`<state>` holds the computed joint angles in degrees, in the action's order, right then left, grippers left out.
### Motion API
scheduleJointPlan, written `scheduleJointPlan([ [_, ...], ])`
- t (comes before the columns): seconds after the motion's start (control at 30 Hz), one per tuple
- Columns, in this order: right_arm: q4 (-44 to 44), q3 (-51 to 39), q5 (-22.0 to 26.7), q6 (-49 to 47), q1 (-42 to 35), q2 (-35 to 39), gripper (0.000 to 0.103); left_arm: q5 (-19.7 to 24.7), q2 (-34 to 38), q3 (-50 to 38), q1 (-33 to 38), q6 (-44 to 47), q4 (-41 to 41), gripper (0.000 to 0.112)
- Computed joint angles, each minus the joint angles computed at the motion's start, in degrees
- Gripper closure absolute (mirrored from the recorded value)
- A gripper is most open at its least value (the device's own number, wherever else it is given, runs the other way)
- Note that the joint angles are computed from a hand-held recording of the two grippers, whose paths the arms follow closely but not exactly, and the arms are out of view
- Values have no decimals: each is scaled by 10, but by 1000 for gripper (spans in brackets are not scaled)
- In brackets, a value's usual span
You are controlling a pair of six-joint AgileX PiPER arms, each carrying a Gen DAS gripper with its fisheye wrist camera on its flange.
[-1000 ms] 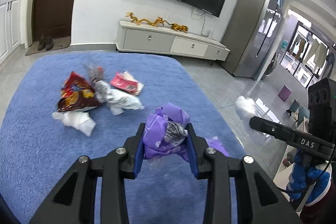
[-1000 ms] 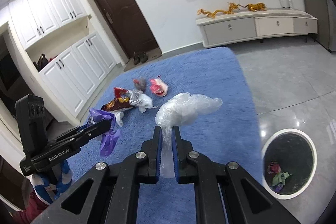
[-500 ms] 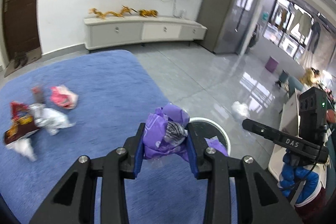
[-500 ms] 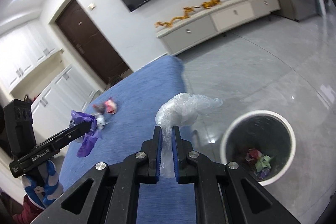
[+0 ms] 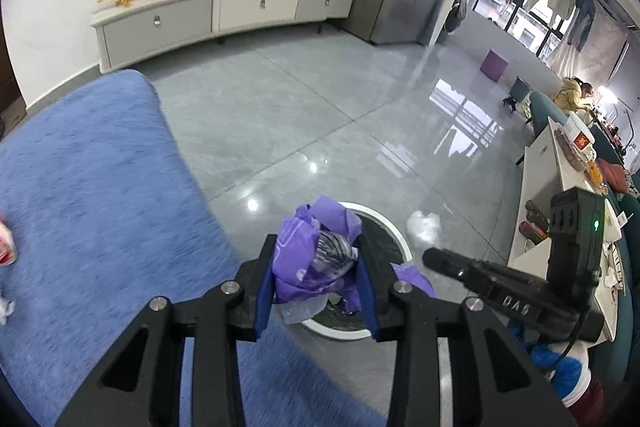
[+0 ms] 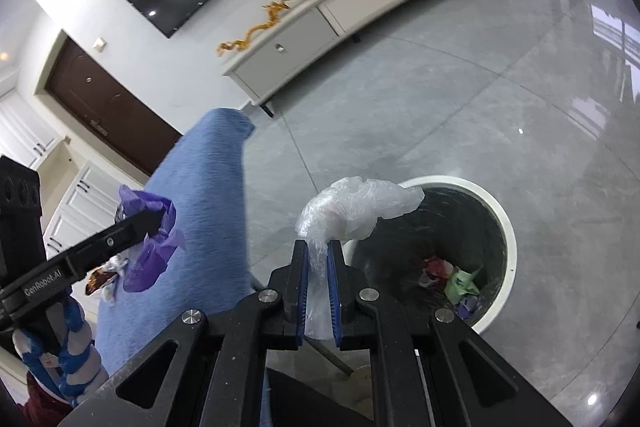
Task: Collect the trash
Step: 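Carry both bags over the trash bin and open both tools to drop them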
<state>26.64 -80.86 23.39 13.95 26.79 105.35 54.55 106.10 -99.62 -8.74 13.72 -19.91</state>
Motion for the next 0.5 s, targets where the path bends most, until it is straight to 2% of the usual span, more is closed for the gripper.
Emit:
scheduleJointPlan([
  [0.2, -1, -22, 23, 6, -27, 40, 88, 54, 105, -130, -24, -36, -1, 72],
  [0.23, -1, -24, 25, 8, -31, 45, 81, 68, 123, -156, -28, -41, -2, 71],
  [0.27, -2, -26, 27, 11, -34, 50, 69, 80, 142, -183, -32, -48, -4, 69],
  [0.33, -19, -29, 29, 30, -36, 55, 61, 100, 171, -227, -35, -55, -6, 66],
  [0.5, -38, -23, 36, 53, -42, 55, 61, 118, 206, -270, -44, -64, -11, 62],
])
